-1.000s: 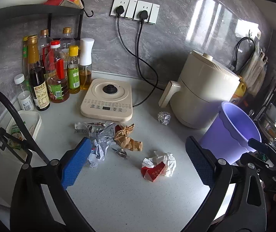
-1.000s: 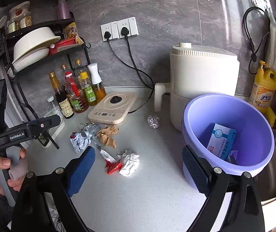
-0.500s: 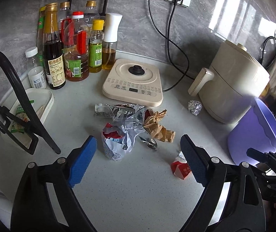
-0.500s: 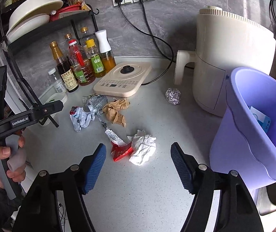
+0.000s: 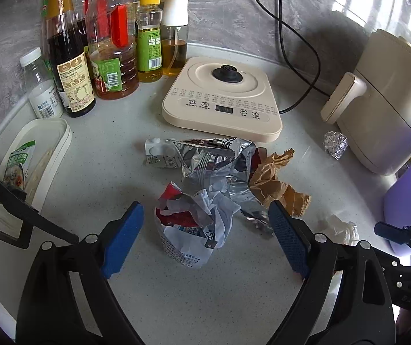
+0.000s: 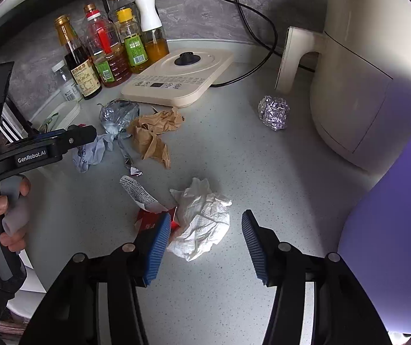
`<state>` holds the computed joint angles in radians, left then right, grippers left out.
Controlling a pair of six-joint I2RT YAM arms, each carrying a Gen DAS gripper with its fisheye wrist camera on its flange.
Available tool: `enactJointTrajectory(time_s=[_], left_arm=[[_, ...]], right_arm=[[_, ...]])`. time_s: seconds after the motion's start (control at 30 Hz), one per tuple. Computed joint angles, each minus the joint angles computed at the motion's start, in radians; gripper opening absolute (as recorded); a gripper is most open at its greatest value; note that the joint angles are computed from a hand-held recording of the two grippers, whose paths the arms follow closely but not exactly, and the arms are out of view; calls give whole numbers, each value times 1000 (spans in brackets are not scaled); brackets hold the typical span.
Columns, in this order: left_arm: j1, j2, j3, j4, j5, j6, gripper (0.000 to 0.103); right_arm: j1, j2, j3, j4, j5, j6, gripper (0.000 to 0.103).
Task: Collect trash
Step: 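Grasp the crumpled silver-white bag with the left gripper while the right grasps the white tissue, then drop the tissue into the bucket with the right gripper while the left drops the crumpled bag in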
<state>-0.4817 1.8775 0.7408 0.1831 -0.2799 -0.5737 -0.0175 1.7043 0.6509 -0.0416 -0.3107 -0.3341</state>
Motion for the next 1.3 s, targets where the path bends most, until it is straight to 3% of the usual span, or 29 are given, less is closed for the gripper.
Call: enactJointTrajectory(time_s=[0.13, 0.2, 0.23, 0.27, 0.3, 0.4, 0.8, 1.07, 1.3], left_arm=[[14, 51, 30, -1, 19, -23, 78], [22, 66, 41, -11, 35, -30, 60], [29, 71, 44, -17, 53, -37, 56], [30, 65, 38, -13, 54, -45, 51], [30, 56, 36, -20, 53, -47, 43], [24, 22, 23, -42, 38, -51, 41], [-47, -245, -94, -105, -25, -47, 41], [-133, -378, -95, -163, -71, -30, 41], [-217, -438, -52, -190, -113, -13, 41]], right_arm=[[12, 106, 82, -24, 13, -23, 50], [21, 146, 113, -39, 13, -29, 50], [25, 160, 122, -43, 11, -34, 50], [27, 166, 125, -38, 15, -33, 39], [31, 169, 128, -35, 26, -27, 21], [17, 138, 118, -20, -21, -15, 15], [-25, -143, 3, -16, -106, 47, 14], [-106, -375, -60, -99, -149, 52, 15], [-298, -554, -24, -224, -250, 24, 15]])
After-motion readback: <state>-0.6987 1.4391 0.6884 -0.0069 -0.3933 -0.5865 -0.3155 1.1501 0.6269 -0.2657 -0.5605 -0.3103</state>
